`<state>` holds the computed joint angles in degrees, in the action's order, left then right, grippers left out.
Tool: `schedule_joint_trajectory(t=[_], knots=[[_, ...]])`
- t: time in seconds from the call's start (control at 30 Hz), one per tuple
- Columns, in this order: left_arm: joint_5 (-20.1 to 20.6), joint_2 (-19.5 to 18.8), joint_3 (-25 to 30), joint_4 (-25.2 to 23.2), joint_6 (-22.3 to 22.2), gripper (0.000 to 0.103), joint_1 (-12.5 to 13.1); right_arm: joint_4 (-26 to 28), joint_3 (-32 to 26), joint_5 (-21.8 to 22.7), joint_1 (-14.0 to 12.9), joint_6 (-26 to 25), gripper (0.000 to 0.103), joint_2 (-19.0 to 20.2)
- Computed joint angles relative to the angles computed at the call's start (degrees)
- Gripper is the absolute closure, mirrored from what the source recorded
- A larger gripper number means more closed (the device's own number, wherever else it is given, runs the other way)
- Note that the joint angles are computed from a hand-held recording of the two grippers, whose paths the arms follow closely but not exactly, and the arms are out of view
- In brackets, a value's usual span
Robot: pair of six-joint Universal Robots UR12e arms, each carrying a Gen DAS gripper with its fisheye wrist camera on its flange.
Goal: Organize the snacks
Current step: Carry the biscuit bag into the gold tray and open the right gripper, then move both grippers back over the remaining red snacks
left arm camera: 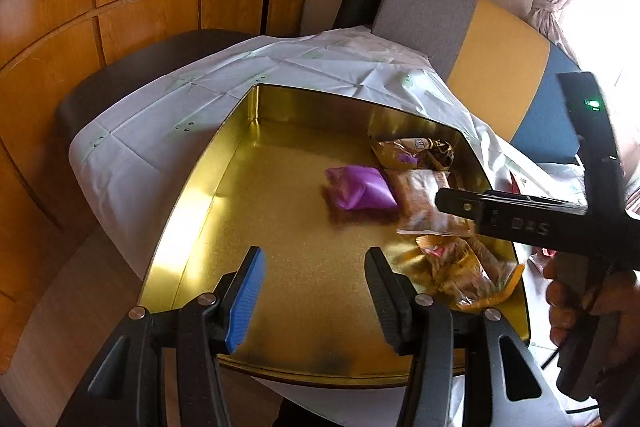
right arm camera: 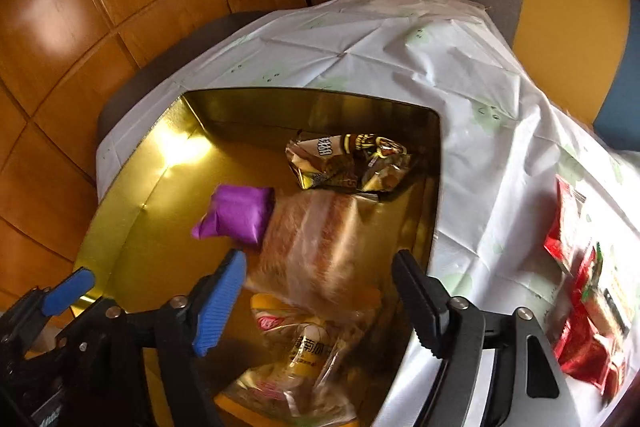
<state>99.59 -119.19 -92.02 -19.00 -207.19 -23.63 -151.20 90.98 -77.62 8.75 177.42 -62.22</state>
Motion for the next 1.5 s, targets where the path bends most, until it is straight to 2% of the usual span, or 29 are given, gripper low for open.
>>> schedule_joint_trajectory(t=[0.2, 0.6, 1.03, 1.5], knots=[[0.2, -0.2, 0.6, -0.4, 1.3, 0.051, -0.6, -5.4, 4.1, 2.4, -1.0, 0.7, 0.027, -2.7], [0.8, -0.1, 1.3, -0.6, 3.9, 0.050, -1.8, -11.9, 11.4, 1.8, -2.9, 1.7, 0.019, -7.5], [0.8, 0.0, 1.4, -0.3, 6.1, 0.050, -2.7, -13.6, 16.4, -1.8, -5.6, 2.1, 0.016, -10.9], [0.4, -0.4, 2.5, -1.5, 8.5, 0.050, -3.5, -13.1, 19.5, -8.8, -10.9, 1.2, 0.013, -14.3]])
